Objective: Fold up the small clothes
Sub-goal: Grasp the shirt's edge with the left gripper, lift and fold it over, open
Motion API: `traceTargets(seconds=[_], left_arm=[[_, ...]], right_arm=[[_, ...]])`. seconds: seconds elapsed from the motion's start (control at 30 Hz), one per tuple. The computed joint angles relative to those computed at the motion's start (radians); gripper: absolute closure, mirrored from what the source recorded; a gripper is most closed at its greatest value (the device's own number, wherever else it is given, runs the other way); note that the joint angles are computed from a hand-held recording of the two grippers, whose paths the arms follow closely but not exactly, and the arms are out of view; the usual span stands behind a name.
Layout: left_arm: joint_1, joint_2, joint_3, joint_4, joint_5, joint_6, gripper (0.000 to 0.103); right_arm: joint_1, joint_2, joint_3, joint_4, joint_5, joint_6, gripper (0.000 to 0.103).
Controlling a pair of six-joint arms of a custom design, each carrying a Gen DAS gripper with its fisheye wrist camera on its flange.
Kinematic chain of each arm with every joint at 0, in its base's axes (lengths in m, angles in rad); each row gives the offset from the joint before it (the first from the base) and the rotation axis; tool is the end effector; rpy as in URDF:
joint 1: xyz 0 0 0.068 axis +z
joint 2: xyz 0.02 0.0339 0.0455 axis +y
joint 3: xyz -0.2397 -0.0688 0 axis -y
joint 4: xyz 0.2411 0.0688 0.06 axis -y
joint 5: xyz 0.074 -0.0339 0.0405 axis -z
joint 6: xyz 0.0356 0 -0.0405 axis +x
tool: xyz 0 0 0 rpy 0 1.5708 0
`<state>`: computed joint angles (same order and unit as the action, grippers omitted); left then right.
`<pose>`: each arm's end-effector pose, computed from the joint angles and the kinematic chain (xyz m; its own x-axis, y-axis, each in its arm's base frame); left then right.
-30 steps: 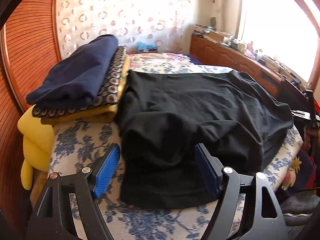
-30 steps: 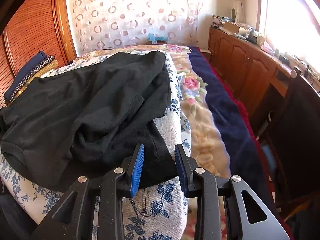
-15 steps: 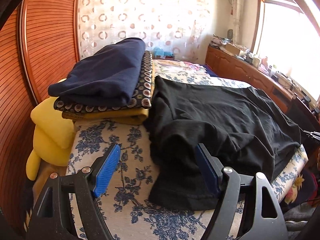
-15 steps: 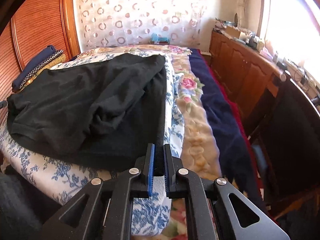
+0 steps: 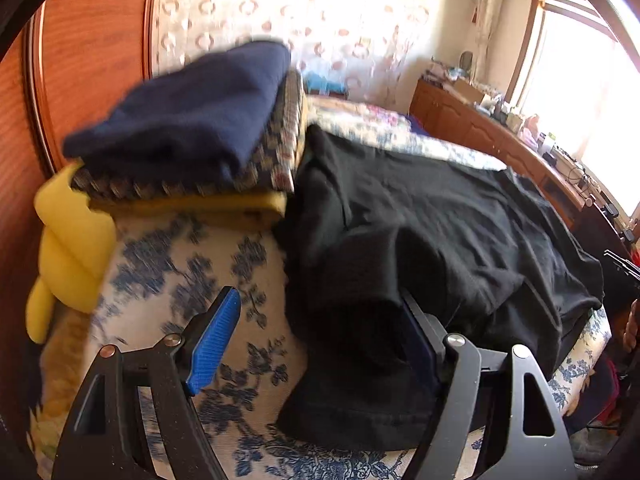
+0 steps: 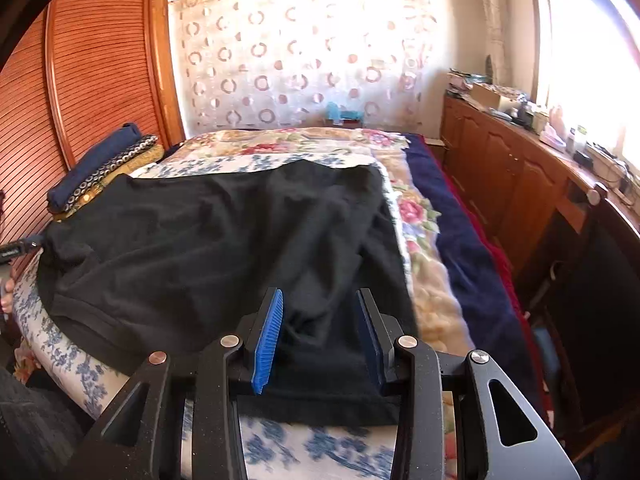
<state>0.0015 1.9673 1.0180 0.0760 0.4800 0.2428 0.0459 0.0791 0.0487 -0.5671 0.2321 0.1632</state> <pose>0.3696 -0.0159 0.0926 -0.6730 0.2122 -0.7086 0.4709 0.8617 -0.1891 0.1139 -0.0030 0.1240 -0.5309 0.1339 -0.8368 0.2347 0.9720 0.0066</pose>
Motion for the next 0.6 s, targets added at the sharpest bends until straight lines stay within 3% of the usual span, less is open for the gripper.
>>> traceTargets(seconds=[0.13, 0.23, 0.3, 0.37, 0.6], left_arm=[[0.003, 0.037, 0.013, -0.008, 0.030, -0.007, 0.027], [0.010, 0.046, 0.037, -0.054, 0.070, 0.012, 0.051], [0.018, 0.060, 0.065, -0.107, 0.126, 0.033, 0.076], [0.009, 0.046, 0.060, -0.120, 0.141, 0.046, 0.091], [-0.091, -0.139, -0.008, -0.099, 0.190, 0.055, 0.094]], right_arm=[[-0.058, 0.067, -0.023, 0.087, -0.067, -0.036, 0.059], [-0.069, 0.160, -0.022, 0.169, -0.084, -0.041, 0.058], [-0.079, 0.188, -0.024, 0.197, -0.097, -0.042, 0.058], [-0.083, 0.167, -0.022, 0.173, -0.102, -0.035, 0.058], [-0.214, 0.010, -0.041, 0.047, -0.219, -0.058, 0.058]])
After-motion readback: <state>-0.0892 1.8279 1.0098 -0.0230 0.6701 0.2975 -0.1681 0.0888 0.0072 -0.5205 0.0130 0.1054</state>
